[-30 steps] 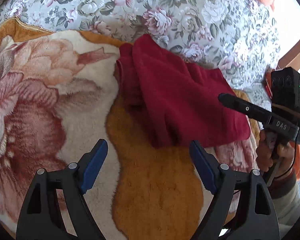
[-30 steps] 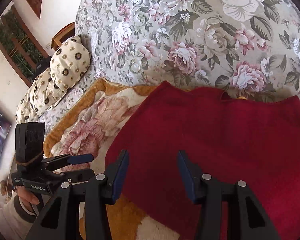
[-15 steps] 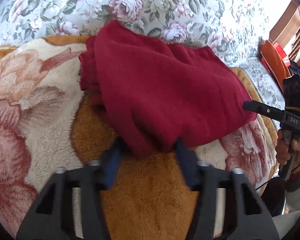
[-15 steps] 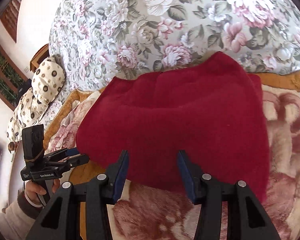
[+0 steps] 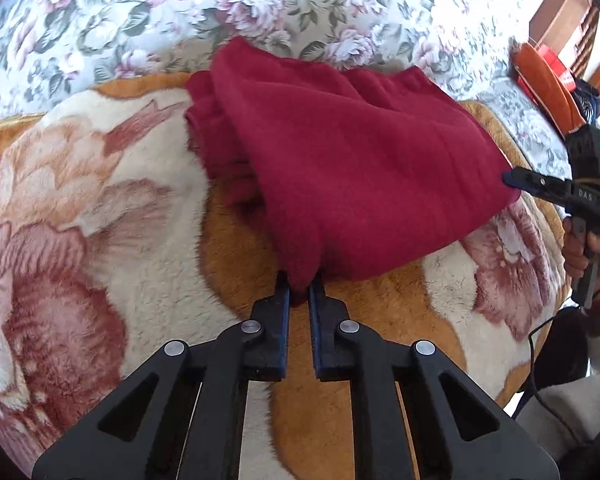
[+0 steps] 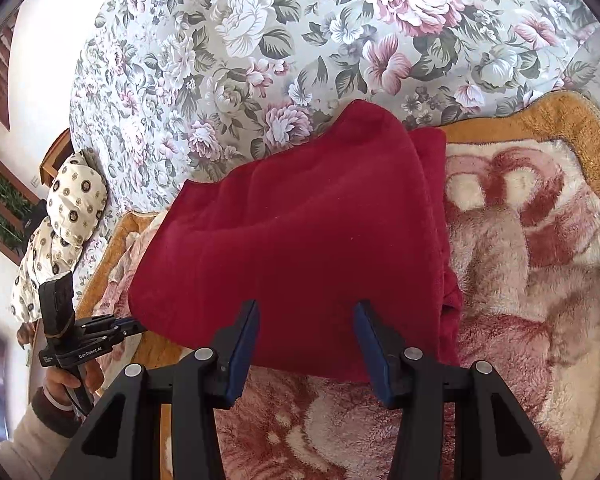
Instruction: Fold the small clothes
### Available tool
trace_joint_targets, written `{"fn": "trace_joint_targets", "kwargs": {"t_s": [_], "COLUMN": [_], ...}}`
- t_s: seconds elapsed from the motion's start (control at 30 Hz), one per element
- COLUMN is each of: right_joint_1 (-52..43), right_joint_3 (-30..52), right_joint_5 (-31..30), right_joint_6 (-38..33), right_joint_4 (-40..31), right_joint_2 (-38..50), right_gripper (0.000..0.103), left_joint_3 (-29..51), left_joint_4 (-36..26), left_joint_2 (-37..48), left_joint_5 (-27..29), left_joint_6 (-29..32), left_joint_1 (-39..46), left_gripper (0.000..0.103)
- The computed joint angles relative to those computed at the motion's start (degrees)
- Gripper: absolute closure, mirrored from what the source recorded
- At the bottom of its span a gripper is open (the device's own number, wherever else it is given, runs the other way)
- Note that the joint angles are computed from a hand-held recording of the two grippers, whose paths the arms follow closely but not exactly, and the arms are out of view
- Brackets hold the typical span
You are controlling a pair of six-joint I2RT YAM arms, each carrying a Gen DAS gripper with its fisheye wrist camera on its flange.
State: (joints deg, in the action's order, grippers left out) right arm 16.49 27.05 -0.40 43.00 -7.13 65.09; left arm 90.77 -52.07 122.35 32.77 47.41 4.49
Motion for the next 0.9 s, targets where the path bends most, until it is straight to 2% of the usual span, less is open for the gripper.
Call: {"fn": "trace_joint_targets", "kwargs": {"t_s": [0.13, 0.23, 0.4, 0.47, 0.57, 0.7, 0.73, 0.77, 0.8, 0.9], "right_joint_1": [5.45, 8.37, -1.10, -7.87, -14.29, -19.20, -19.69, -19.95, -19.90, -18.41], "right_joint_3": [4.07, 6.74, 10.03, 13.33, 21.01, 33.26, 35.29, 36.32, 36.43, 33.47], "right_joint_5": [2.20, 7.80, 10.86, 8.47, 6.53, 2.78, 2.09, 2.03, 2.64, 9.12], "right_joint_6": [-1.42, -2.20, -3.64, -6.55, -9.26, -12.77, -13.33, -13.39, -13.14, -13.61], "right_joint_4": [-1.25, -2.99, -7.04, -6.57, -6.56, -7.69, -8.07, -8.36, -8.42, -6.39], "right_joint_2": [1.60, 1.78, 2.19, 6.79, 17.49, 34.03, 36.95, 38.60, 38.82, 35.12], "right_gripper": [0.055, 0.055, 0.054, 0.050, 0.049, 0.049, 0.051, 0.060, 0.093, 0.096], "left_joint_3": [-0.44, -0.14, -2.35, -3.78, -4.74, -3.38, -2.67, -1.85, -1.43, -1.02], "left_joint_4": [1.57, 1.01, 0.28, 0.85, 0.81, -0.72, -1.11, -1.34, -1.25, -0.35], "left_joint_2": [-0.08, 0.68, -1.88, -3.96, -6.24, -6.54, -6.15, -5.74, -5.59, -5.37], "left_joint_5": [-0.51, -0.68, 0.32, 0.02, 0.72, 1.67, 1.63, 1.44, 1.54, 3.02], "left_joint_6": [-1.12, -1.61, -1.24, -1.21, -0.67, -1.21, -1.81, -2.42, -2.98, -3.81], "left_joint_1": [0.19, 0.32, 1.58, 1.57, 1.56, 1.87, 1.72, 1.47, 1.22, 0.37], "left_gripper": [0.095, 0.095, 0.095, 0.095, 0.095, 0.095, 0.095, 0.095, 0.095, 0.095]}}
